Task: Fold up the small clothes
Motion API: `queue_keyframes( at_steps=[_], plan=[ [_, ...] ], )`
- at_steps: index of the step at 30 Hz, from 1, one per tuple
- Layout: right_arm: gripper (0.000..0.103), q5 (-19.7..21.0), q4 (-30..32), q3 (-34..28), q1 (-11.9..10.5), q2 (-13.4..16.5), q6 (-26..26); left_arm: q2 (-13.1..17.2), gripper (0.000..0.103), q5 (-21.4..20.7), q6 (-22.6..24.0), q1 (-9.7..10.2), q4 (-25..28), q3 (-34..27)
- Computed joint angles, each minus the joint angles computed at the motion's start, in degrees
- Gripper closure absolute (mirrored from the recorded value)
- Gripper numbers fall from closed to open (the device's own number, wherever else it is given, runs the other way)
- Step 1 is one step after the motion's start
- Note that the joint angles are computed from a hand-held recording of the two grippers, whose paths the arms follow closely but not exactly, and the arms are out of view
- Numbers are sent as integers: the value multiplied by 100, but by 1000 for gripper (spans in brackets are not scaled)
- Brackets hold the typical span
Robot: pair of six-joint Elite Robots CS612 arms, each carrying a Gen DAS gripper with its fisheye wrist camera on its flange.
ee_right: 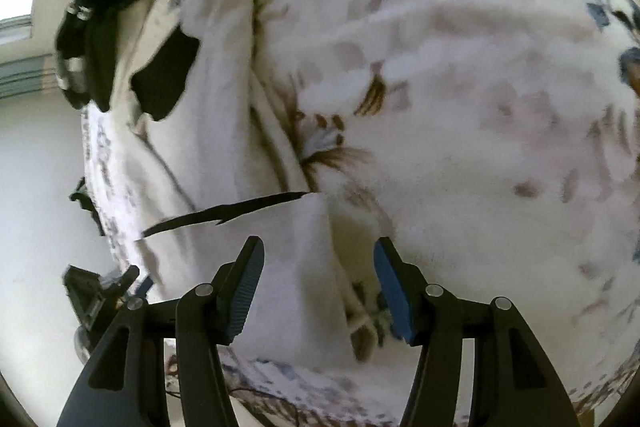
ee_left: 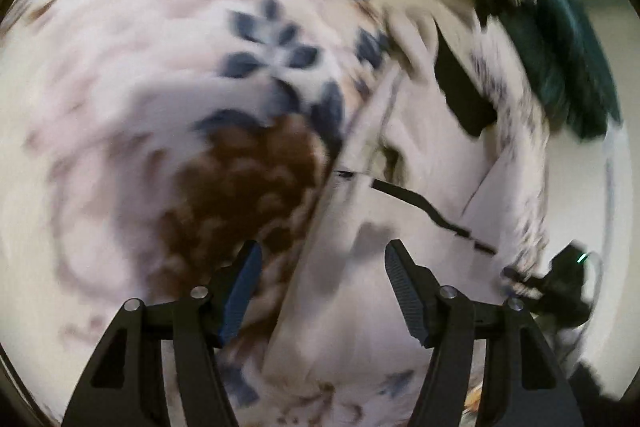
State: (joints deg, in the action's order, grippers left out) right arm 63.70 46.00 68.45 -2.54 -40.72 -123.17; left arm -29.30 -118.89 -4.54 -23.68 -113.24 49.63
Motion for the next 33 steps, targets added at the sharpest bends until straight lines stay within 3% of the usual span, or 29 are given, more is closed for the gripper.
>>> queue_keyframes(
  at_steps=[1, 2, 3, 4, 7, 9, 12, 15, 16, 17, 18, 20, 22, 25, 27, 28, 29, 33],
  plan=[
    [46, 11, -1, -41, 9, 39, -6, 31, 44, 61, 81, -44, -16, -37],
    [67, 71, -23, -76, 23, 56, -18, 37, 75, 95, 126, -74, -112, -36],
    [83, 199, -105, -84, 51, 33, -30, 52, 98, 86, 245, -99, -213, -51],
    [99, 359, -109, -125, 82, 28, -61, 75, 98, 141, 271, -119, -206, -104],
    [100, 785, -217, -142, 139, -64, 7, 135, 99, 77, 188, -104, -406, -180],
    [100, 1020, -147, -170, 159, -87, 37, 251, 96, -128, 111, -50, -98, -385],
    [98, 861, 134, -269, 102, 33, 103, 283, 91, -279, -40, 47, 377, -522],
    [83, 252, 27, -6, -23, -44, 339, -64, 79, -259, -225, 159, 27, 9],
    [64, 222, -119, 179, -29, -169, 446, -157, 73, -274, -305, 178, -81, 173],
    [53, 198, -296, 363, -26, -296, 541, -288, 60, -278, -379, 217, -191, 410],
    [51, 136, -540, 625, -26, -473, 665, -379, 52, -304, -446, 237, -299, 595],
    [51, -52, -744, 877, -11, -621, 710, -471, 51, -470, -465, 286, -296, 871],
    [51, -347, -730, 994, 29, -637, 522, -464, 51, -487, -488, 267, -151, 951],
    [51, -541, -495, 946, 124, -496, 194, -456, 54, -745, -519, 245, -413, 1137],
    [52, -614, -520, 931, 179, -425, 170, -534, 98, -559, -413, 191, -763, 1274],
    [70, -549, -585, 939, 212, -432, 158, -569, 98, -379, -293, 158, -798, 1279],
    [98, -347, -547, 903, 262, -434, 119, -594, 98, -363, -290, 158, -899, 1298],
    [101, 397, -208, 789, 366, -446, 287, -609, 94, -218, -410, 240, -807, 1258]
  ],
)
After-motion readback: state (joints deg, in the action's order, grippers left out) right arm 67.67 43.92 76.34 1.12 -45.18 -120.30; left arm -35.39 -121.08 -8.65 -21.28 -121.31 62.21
